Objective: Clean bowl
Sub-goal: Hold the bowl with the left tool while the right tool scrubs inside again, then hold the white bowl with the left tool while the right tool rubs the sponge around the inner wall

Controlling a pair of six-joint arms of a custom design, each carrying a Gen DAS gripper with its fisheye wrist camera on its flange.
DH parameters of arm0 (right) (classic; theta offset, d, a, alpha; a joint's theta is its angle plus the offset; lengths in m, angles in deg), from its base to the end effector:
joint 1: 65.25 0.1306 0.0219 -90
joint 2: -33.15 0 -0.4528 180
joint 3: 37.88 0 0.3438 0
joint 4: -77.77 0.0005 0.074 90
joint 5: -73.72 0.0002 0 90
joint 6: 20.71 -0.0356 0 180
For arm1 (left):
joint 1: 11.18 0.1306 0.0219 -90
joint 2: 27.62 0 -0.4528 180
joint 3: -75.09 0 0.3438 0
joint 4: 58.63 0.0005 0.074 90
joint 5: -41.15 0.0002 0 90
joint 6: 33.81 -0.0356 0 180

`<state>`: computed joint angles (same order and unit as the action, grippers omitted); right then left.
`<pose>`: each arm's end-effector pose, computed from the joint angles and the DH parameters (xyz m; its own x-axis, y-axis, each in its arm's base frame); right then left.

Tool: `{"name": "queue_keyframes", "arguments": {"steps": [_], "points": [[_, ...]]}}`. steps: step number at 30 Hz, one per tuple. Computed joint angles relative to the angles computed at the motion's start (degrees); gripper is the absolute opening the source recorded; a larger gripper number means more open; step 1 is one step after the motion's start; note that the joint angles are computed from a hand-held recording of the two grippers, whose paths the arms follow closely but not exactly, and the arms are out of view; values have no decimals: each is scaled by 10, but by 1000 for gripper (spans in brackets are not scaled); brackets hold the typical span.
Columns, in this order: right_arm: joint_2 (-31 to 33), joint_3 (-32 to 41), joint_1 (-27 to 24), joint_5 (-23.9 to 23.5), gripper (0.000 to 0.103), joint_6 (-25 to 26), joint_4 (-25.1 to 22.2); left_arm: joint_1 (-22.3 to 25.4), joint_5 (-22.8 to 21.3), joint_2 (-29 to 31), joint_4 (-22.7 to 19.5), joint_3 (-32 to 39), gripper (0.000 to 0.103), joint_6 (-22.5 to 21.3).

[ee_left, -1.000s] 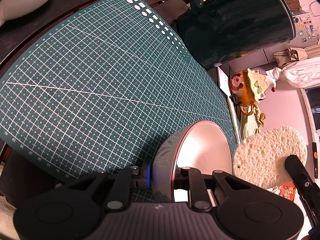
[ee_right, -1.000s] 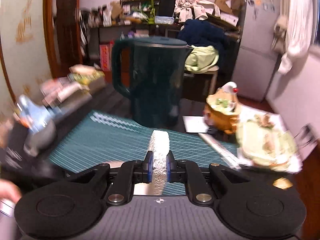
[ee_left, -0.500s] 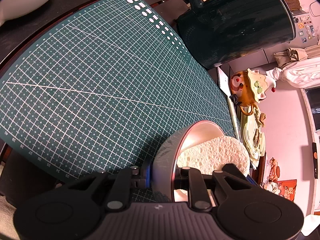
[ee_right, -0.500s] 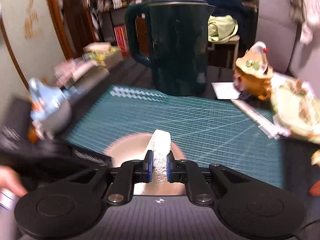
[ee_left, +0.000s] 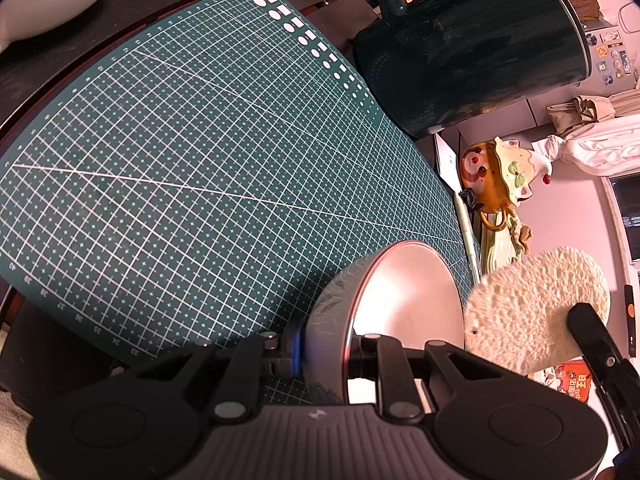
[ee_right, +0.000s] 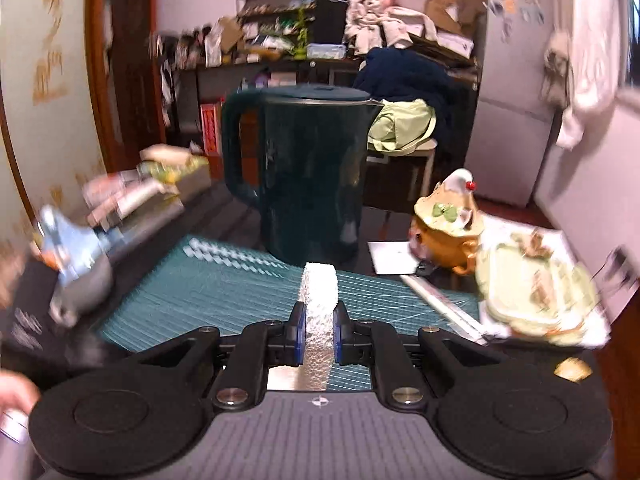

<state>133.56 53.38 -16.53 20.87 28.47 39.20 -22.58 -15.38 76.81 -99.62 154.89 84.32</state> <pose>0.3542 0.3702 0.4454 -0.5857 0.1226 -0.8012 0.0686 0.9925 0.1016 0.4762 -0.1166 0.3313 -0.9703 -0.2056 -0.1272 -0.0788 0.7663 -0.6376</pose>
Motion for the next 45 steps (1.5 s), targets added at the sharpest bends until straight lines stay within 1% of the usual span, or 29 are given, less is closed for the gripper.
{"name": "queue_keyframes", "arguments": {"steps": [1, 3, 4, 6, 8, 10, 12, 14, 15, 18, 20, 23, 24, 25, 26, 27, 28, 29, 30, 31, 32, 33, 35, 36, 38, 40, 42, 44, 45], "points": [[-6, -13, -5, -26, 12, -6, 28, 0, 0, 0, 0, 0, 18, 0], [-6, -26, -8, -47, 12, -6, 59, 0, 0, 0, -1, 1, 18, 0], [-1, -31, -8, -55, 12, 5, 74, 0, 0, 0, -1, 1, 18, 1], [6, -34, -6, -61, 12, 17, 86, -1, 0, 0, -1, 2, 18, 1], [16, -36, -7, -80, 12, 26, 97, -1, 0, 0, -1, 1, 18, 1], [30, -27, -8, -100, 12, 26, 78, -1, -1, 0, -1, 2, 18, 1], [41, -17, -4, -85, 12, 25, 59, -1, -1, 0, -2, 3, 18, 2], [54, 0, 2, -52, 12, 38, 22, -1, 0, 0, -1, 3, 18, 2], [55, 1, 2, -49, 12, 39, 19, -1, 0, 0, -1, 2, 18, 2], [63, 17, 9, -13, 12, 32, -20, -1, 0, 0, -1, 2, 18, 2], [66, 32, 18, 38, 12, 41, -49, -1, 0, -1, -1, 2, 18, 3], [50, 31, 23, 76, 12, 49, -46, -2, -1, -1, -1, 2, 18, 4], [46, 31, 23, 82, 12, 49, -44, -2, -1, -1, 0, 2, 18, 4], [33, 26, 24, 91, 12, 43, -34, -2, -1, -1, 0, 2, 18, 4], [26, 25, 22, 85, 12, 37, -32, -2, -1, -1, 0, 2, 18, 5], [16, 22, 17, 57, 12, 23, -29, -2, -1, -1, 0, 2, 18, 4], [11, 17, 13, 42, 12, 15, -22, -2, -1, -1, 0, 1, 18, 4], [0, 6, 5, -2, 12, -10, -4, -2, -1, -1, 0, 2, 18, 5], [-3, 2, 1, -23, 12, -20, 3, -2, -1, -1, 0, 2, 18, 5], [-5, -4, -6, -60, 12, -36, 13, -2, -1, -1, 0, 2, 18, 4], [-2, -4, -10, -81, 12, -52, 12, -2, -1, -1, -1, 3, 18, 3], [2, 0, -10, -86, 12, -58, 5, -2, -1, -1, -1, 3, 18, 3], [22, 17, -11, -108, 12, -66, -31, -2, 0, -1, -2, 3, 18, 3], [26, 19, -12, -115, 12, -69, -35, -2, -1, -1, -2, 3, 18, 3], [41, 20, -23, -175, 12, -90, -44, -2, 0, -1, -2, 3, 18, 3], [47, 19, -22, -174, 12, -98, -46, -3, 0, -1, -2, 4, 18, 4], [58, 35, -16, -147, 12, -87, -80, -2, 0, -1, -2, 4, 18, 4], [73, 56, -4, -101, 12, -64, -121, -2, 0, -1, -2, 3, 18, 4], [75, 60, 0, -91, 12, -61, -129, -2, 0, -1, -2, 3, 18, 4]]}}
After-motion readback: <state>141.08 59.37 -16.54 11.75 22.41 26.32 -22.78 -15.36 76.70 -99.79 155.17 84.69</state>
